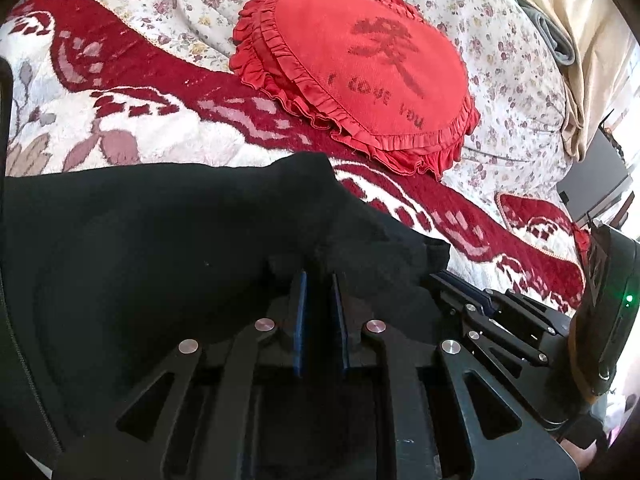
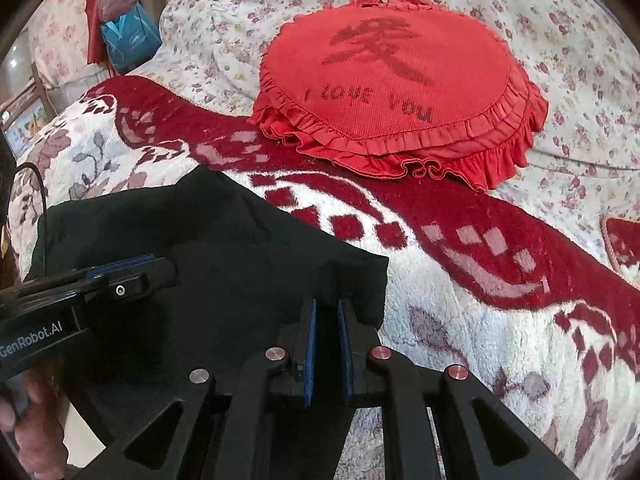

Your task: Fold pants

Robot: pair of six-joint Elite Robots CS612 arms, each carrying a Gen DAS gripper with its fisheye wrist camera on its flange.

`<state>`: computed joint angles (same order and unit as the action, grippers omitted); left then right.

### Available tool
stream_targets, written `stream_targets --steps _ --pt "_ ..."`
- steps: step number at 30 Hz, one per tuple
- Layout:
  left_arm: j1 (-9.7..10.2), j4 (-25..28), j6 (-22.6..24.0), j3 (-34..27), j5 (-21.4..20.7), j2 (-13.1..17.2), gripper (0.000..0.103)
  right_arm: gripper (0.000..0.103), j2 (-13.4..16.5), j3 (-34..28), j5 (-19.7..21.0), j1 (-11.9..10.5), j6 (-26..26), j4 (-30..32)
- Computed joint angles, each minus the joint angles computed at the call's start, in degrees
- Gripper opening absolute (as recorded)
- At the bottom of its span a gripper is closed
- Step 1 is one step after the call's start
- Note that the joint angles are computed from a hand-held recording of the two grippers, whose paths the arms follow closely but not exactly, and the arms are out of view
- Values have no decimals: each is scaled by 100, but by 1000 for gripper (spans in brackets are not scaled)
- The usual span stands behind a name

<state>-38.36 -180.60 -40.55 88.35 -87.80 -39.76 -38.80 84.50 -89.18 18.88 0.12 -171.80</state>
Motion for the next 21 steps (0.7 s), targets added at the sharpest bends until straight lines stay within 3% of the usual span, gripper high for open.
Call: stream_targets --steps 11,15,17,21 --pt "33 -108 -94 51 -106 -46 13 10 6 10 -25 3 6 -46" --pt "18 -706 -334 536 180 -364 37 11 15 32 -125 23 41 -157" --pt "3 -960 -412 793 356 -524 44 11 14 47 -200 41 39 -215" --pt "-27 -1405 -566 1422 637 -886 47 11 -53 166 -227 39 143 -429"
